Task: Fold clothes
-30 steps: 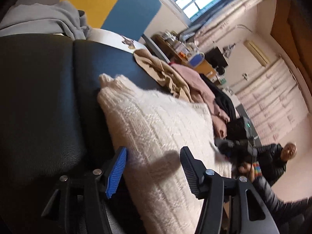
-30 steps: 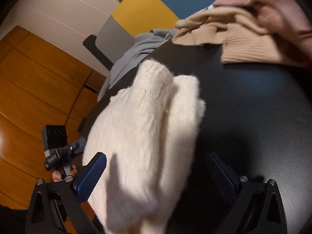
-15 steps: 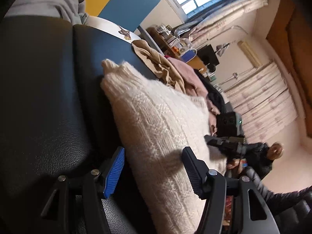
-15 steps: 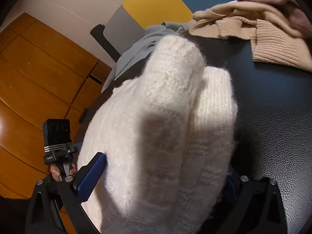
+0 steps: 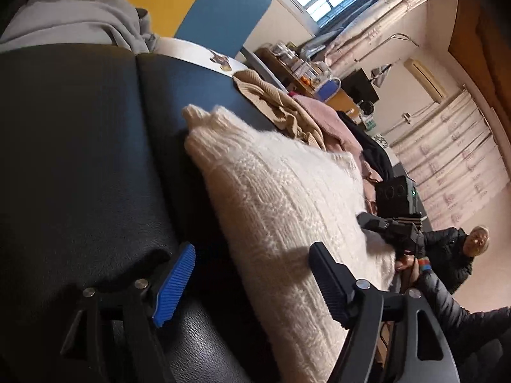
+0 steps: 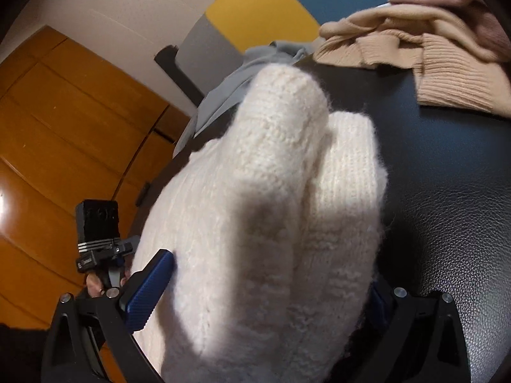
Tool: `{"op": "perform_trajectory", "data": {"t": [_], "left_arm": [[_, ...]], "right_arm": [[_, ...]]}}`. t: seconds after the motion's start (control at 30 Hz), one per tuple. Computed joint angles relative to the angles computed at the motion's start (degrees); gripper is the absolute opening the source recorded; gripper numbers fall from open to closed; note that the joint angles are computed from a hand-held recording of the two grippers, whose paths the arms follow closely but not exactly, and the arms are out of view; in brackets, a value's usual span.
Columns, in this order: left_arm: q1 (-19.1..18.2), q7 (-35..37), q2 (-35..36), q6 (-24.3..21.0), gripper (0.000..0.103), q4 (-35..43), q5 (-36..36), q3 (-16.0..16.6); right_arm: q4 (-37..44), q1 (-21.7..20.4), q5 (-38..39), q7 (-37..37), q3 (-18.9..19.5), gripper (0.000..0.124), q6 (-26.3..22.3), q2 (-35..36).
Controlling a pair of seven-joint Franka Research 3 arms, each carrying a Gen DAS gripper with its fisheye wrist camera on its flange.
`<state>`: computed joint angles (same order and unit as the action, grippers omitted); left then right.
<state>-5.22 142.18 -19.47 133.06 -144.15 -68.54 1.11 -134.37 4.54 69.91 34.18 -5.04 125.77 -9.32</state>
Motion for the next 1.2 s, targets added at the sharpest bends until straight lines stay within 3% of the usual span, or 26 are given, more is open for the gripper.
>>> {"op": "perform_trajectory", "data": {"t": [0.13,0.3,0.4,0.47,0.57,0.7,0.87,1.07,1.2], "left_arm": [[0.1,0.0,1.5,-2.5,0.075,1.6,-0.6,0.5],[-0.1,-0.7,5.8,-5.8,0.079,5.5,-0.8,-1.2],[0.2,-3.0,8.6,-8.1,0.083,7.6,-0.3,-2.5],[0.0,-0.8,7.6,-5.8,0.077,6.2,-2.9,-3.6],[-0.2,0.0,5.5,-3.9,0.061,3.9,-6.0,-3.7],[-0.4,1.5,0.5,-1.0,0.053,-0.3,-9.8,-3.1],[-0.1,3.7,-9.3,0.8,0.051,-7.0,-14.5,-0.4],[4.3,0.4,-24.1,5.7,0.051,-14.7,-9.2,4.5],[10.7,-4.5,-33.7,10.0,0.051,-18.7,-1.6,9.5]], "right_arm": [[0.0,-0.1,-0.9,-0.5,0.0,0.103,-0.3,-0.1],[-1.1,-0.9,-0.9,-0.8,-1.0,0.103,-3.2,-0.8],[-0.7,-1.4,-2.7,0.4,-1.1,0.095,-4.5,-0.7],[-1.1,-1.6,-2.8,0.5,-1.1,0.077,-4.2,-0.9],[-1.9,-1.7,-2.1,0.2,-1.1,0.066,-3.7,-1.5],[-3.1,-0.6,-0.1,-0.3,-0.4,0.057,-1.9,-2.9],[-1.3,1.2,1.0,-0.5,0.1,0.054,-5.2,-1.5],[6.1,5.8,2.3,-1.2,4.2,0.052,-7.8,3.8],[16.1,9.9,2.6,-1.0,8.4,0.052,-9.1,10.5]]}}
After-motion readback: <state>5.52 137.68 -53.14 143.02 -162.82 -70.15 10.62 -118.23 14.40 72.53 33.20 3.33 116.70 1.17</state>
